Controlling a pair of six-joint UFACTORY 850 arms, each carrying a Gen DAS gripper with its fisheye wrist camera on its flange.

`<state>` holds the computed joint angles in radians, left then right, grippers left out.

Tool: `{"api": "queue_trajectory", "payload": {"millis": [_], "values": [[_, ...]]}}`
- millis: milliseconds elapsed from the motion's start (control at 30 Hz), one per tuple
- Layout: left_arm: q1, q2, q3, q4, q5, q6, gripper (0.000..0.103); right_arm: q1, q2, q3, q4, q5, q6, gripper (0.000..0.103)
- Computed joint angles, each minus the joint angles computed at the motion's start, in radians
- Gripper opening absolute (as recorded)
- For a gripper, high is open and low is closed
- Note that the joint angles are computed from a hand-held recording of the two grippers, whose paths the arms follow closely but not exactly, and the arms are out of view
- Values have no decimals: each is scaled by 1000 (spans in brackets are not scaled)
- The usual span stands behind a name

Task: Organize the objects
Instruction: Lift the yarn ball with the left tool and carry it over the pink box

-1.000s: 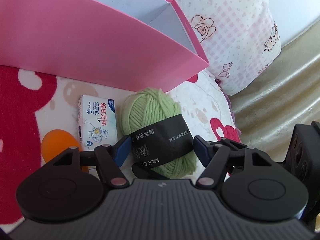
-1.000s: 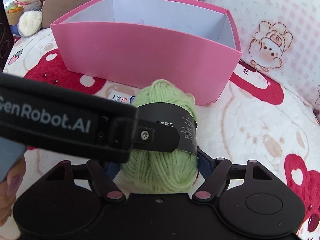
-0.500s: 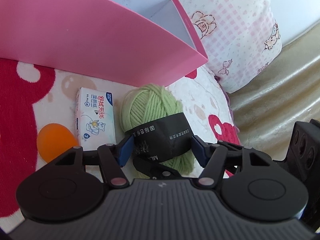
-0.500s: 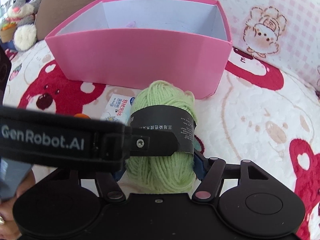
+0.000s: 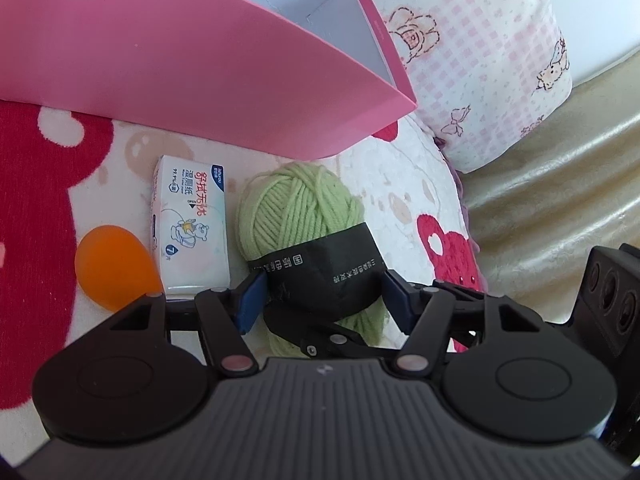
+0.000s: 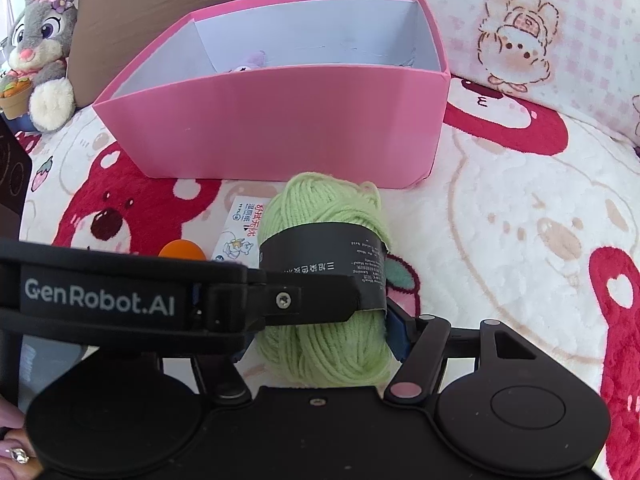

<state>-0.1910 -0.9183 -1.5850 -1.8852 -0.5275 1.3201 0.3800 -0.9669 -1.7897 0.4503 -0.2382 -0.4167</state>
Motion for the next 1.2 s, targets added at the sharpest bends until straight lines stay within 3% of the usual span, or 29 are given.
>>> {"api": "queue_trajectory", "payload": {"millis": [233,500,700,1200], "values": [[-10,44,35,10,36,-9,62,0,36,46,120,11,-122,69],[-11,90,63,85,54,-57,61,19,80,101,94,31,-156,71],[-12,131,96,149,80,-83,61,24,104,125,171,15,-229,72],[-6,249,177,327,73,-187,61,44,195,185,143,-58,-106,79]]}}
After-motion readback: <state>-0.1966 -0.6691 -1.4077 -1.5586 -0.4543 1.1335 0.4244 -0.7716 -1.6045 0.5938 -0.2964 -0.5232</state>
